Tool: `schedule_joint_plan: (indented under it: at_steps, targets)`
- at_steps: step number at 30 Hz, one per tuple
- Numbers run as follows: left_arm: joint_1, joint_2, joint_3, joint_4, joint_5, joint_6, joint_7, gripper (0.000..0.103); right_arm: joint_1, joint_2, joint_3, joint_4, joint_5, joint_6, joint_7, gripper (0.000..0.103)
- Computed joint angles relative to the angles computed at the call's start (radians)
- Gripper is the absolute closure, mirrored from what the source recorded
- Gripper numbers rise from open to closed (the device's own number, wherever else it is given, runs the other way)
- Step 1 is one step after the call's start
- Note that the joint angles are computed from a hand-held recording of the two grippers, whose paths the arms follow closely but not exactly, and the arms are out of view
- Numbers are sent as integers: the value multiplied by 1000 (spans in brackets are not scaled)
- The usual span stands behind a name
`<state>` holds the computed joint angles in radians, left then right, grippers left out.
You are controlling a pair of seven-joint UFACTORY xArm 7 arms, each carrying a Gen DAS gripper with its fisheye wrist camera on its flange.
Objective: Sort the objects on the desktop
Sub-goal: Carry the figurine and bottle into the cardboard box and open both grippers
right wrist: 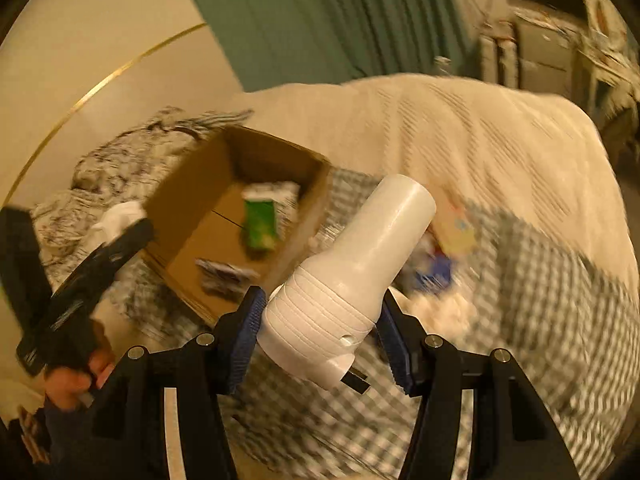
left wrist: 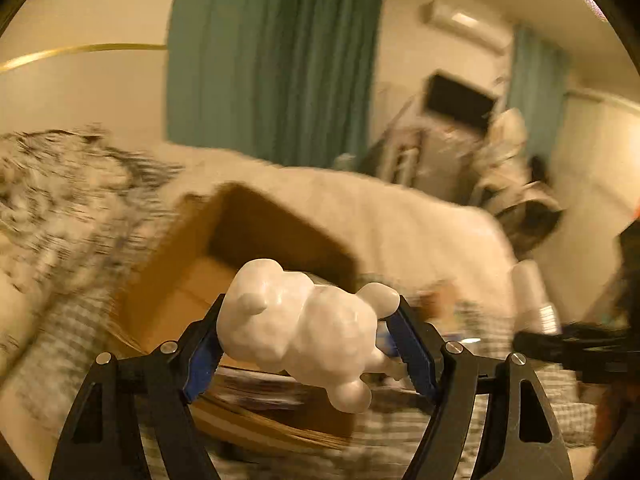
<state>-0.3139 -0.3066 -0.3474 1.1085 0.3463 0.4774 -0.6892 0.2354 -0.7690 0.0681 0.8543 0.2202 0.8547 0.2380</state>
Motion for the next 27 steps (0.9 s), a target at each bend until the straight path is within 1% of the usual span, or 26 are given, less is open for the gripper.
schedule_joint_plan:
  at_steps: [3, 5, 6, 7, 8, 9, 10, 12, 13, 14, 15, 16, 17, 19, 21, 22, 25, 27]
  targets:
    - [1, 11, 44, -35, -34, -42, 35, 24, 49, 145, 10, 85, 52, -88, -12, 47]
    - [28, 15, 46, -88, -30, -100, -5, 24, 77, 236, 18, 133, 83, -137, -16, 47]
    - [23, 19, 55, -107, -47, -122, 5, 24, 92, 276, 18, 155, 100, -150, -24, 47]
    - [-4, 31, 85, -120, -69, -144, 27, 24, 110, 321, 14, 175, 124, -174, -42, 47]
    - [11, 37, 74, -137, -50, -174, 13, 24, 126, 372, 13, 200, 144, -202, -64, 47]
    - [68, 38, 28, -143, 11, -203, -15, 24, 124, 400, 20, 220, 140, -207, -65, 47]
    - [83, 41, 18, -145, 39, -219, -21, 24, 120, 442, 31, 248, 130, -217, -62, 47]
    - [48, 58, 46, -141, 3, -248, 26, 24, 115, 495, 41, 286, 128, -229, -54, 46]
    - [53, 60, 42, -143, 4, -260, 18, 20, 110, 513, 44, 297, 127, -236, -46, 46]
    - [58, 63, 39, -145, 5, -278, 9, 17, 106, 532, 46, 307, 128, -245, -36, 43]
    - [65, 67, 33, -150, 16, -302, 3, 5, 101, 543, 48, 310, 131, -259, -24, 26]
    - [76, 61, 21, -156, 31, -314, -10, 0, 91, 551, 54, 318, 118, -270, 6, 7]
    - [92, 60, 8, -164, 53, -333, -22, 0, 77, 548, 61, 308, 98, -296, 45, 4]
    - [72, 67, 16, -159, 46, -313, 24, 0, 80, 535, 44, 291, 132, -319, 43, 4]
    - [110, 61, -32, -142, 117, -270, -18, 0, 62, 503, 43, 267, 117, -325, 85, 4]
    - [103, 60, -26, -142, 119, -264, -15, 0, 53, 481, 44, 252, 102, -325, 105, 4]
    - [40, 41, 20, -154, 41, -260, 33, 0, 24, 382, 41, 202, 48, -298, 146, 4]
    - [-20, 24, 61, -164, -54, -257, 88, 0, 3, 293, 36, 169, 2, -249, 156, 4]
